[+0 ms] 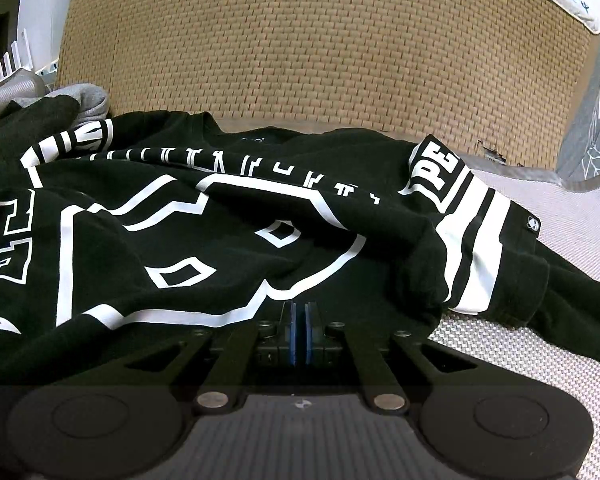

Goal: Fold clothes

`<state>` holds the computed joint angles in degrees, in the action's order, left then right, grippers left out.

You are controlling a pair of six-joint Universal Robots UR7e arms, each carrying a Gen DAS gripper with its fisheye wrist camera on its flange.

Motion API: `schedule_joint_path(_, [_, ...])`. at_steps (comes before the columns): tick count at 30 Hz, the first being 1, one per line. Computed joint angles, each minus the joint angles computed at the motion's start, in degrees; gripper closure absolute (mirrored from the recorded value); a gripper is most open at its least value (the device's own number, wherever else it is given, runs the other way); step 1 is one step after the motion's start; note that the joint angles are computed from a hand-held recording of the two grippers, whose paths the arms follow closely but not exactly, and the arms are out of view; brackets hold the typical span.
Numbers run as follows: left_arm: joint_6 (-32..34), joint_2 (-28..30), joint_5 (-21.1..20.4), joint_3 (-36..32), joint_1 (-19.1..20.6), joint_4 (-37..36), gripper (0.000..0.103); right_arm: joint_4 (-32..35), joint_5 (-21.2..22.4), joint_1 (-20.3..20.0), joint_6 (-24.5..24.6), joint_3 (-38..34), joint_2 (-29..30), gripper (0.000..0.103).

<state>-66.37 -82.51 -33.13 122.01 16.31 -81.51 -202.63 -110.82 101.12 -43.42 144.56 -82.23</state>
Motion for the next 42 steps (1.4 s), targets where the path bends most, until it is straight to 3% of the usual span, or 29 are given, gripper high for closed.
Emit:
schedule_joint_path(4, [1.4,1.2,-1.3,-0.2,2.1,-2.0,0.021,-0.2,0.2,-0.1,0.1,0.1,0.0,0.097])
schedule_joint_path(6, [1.7,1.7,0.1,0.1,1.9,-0.7,0.021,-0.3,0.2,-0.1,-0.2,0.1,0.0,0.097])
schedule_joint_path(8, [2.4,1.0,0.4,0.7,1.6,-1.7,0.037,-0.4,0.4,-0.3,-0.4,0.2,0.0,0.097])
schedule_joint_path(9, [2.3,0.6,0.2,0.7,1.5,-1.9,0.056,-0.5,0.5,-0.3,-0.4,0.2,0.0,0.097])
schedule_joint_path(11, [1.4,0.0,-0.1,0.4,1.3,-1.4,0.075,-0.8,0.5,-0.3,-0.4,0.3,0.2,0.097])
schedule_joint_path(15, [-1.6,-2.8,2.2,1.2,-0.1,0.8,0.086,-0.9,0.5,-0.3,-0.4,0.3,0.2,0.097])
schedule_joint_path(18, [-8.4,-6.2,4.4,0.9,-1.4,6.4,0.088,-0.8,0.6,-0.4,-0.5,0.3,0.1,0.097])
schedule_joint_path(22, [-19.8,-9.2,7.6,-1.7,-4.0,20.8,0.089,-1.0,0.5,-0.3,-0.8,0.4,0.1,0.097])
schedule_joint_path(29, [-34.4,-13.0,7.7,-6.6,-4.8,37.9,0.089,-1.2,0.6,-0.4,-1.0,0.5,0.1,0.097])
schedule_joint_path(33, [-45.2,-14.5,5.9,-10.0,-4.9,50.2,0.089,-1.1,0.7,-0.5,-1.1,0.5,0.0,0.097])
schedule_joint_path(36, [-45.2,-13.7,3.1,-11.6,-4.1,58.9,0.089,-1.1,0.8,-0.6,-1.1,0.5,0.0,0.097])
schedule_joint_path(42, [-50.5,-16.3,-3.7,-11.7,-3.0,66.3,0.089,-1.1,0.9,-0.7,-1.2,0.6,-0.1,0.097])
